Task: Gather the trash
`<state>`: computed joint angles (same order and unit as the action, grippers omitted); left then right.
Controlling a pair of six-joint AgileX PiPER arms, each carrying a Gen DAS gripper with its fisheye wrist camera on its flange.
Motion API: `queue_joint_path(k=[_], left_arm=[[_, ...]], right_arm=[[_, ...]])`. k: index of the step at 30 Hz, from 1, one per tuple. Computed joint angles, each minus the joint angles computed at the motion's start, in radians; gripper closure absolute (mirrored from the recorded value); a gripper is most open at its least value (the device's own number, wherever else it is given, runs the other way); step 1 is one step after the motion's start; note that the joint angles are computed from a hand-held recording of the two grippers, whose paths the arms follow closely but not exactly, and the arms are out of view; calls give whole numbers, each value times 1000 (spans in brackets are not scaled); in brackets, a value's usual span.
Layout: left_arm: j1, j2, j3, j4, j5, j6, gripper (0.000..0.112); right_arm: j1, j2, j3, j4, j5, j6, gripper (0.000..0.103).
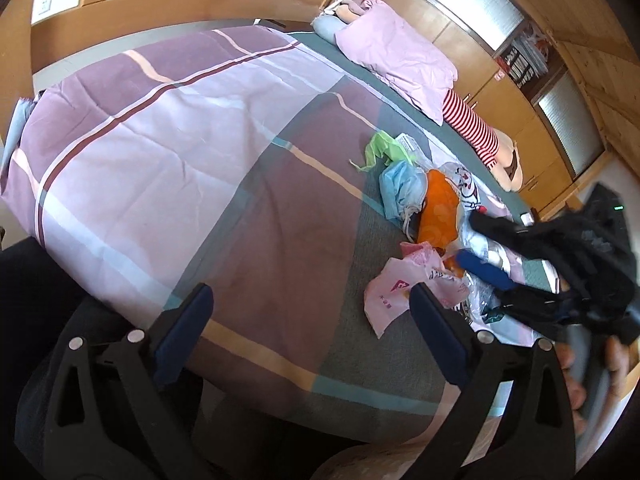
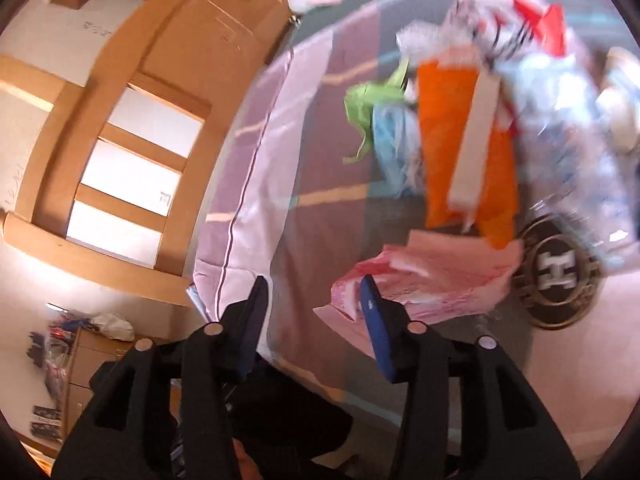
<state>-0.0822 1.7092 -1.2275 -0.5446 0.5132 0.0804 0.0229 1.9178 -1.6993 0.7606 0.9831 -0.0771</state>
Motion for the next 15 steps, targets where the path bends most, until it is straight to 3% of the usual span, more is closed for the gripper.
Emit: queue_joint_path(k=[3, 6, 8, 11, 12, 14, 15], left_arm=[[-56, 21, -57, 140, 5, -53, 14], [-124, 88, -181, 218, 44, -7, 13], [-182, 181, -339, 294, 119, 36, 13], [-219, 287, -489, 291, 183, 152, 13], [-221, 330, -547, 253, 237, 222, 13], [-222, 395, -624, 236, 323, 252, 18], [-216, 412, -642, 227, 348, 249, 34]], right_arm=[[-24, -112, 75, -100, -29, 26, 32], [-50, -179, 117, -224, -39, 85, 26], [-67, -201, 128, -294, -42, 128, 24], [-108, -207, 143, -294, -38, 144, 24], [-118, -203, 141, -295, -40, 150, 24], [-129, -193, 136, -311, -43, 159, 24], [-125, -174, 117, -330, -46, 176, 24]])
